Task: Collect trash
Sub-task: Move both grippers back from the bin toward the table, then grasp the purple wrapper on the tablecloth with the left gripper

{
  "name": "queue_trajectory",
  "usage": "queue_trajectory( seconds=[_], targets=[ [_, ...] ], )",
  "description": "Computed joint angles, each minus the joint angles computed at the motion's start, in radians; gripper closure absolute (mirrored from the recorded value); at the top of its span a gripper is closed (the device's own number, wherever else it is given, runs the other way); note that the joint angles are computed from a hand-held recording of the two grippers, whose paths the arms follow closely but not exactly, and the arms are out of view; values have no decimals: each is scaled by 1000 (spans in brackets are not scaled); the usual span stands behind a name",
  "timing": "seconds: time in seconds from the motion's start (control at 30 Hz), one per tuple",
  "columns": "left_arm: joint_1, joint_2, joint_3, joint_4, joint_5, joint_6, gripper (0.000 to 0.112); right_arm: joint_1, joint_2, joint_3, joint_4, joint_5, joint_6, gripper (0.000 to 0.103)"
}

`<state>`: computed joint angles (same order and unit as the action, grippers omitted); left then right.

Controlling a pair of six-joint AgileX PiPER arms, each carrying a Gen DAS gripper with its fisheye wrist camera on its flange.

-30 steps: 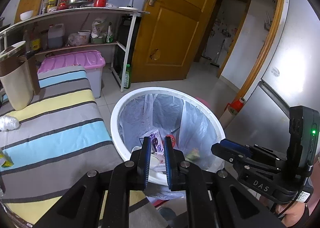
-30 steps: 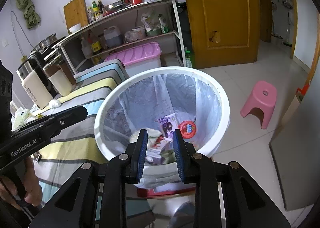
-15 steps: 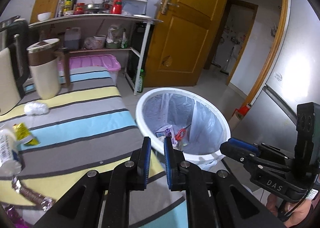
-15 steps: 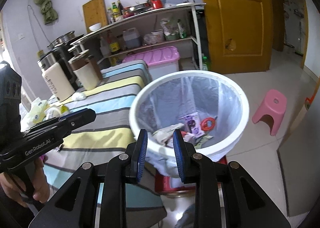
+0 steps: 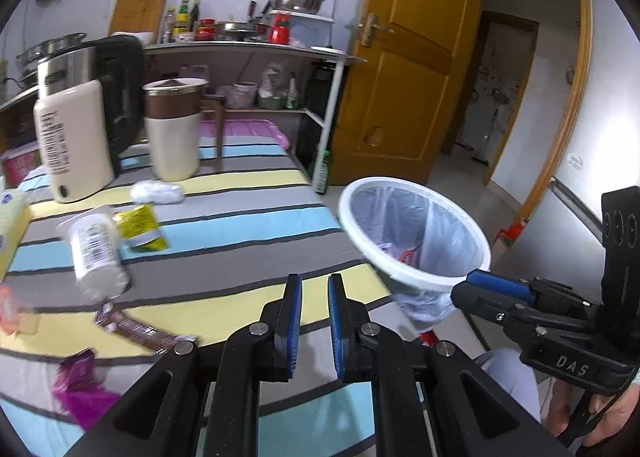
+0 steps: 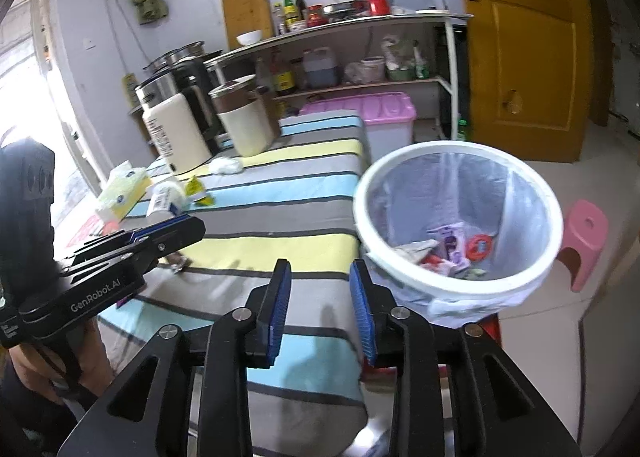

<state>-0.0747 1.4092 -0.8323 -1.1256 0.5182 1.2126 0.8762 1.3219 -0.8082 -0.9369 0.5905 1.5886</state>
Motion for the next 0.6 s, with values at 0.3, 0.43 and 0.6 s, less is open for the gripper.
queue_trajectory(
  seconds=[0.3,0.43,0.6],
  targets=[
    [131,-53,66,10,15,31,100,45,60,-56,7,-19,-26,70],
    [185,-73,88,-1,24,58,95,68,81,-74,-6,-17,-29,69],
    [269,-92,110,-20,40,93,86,81,104,-95,-12,-28,-39,65]
  ],
)
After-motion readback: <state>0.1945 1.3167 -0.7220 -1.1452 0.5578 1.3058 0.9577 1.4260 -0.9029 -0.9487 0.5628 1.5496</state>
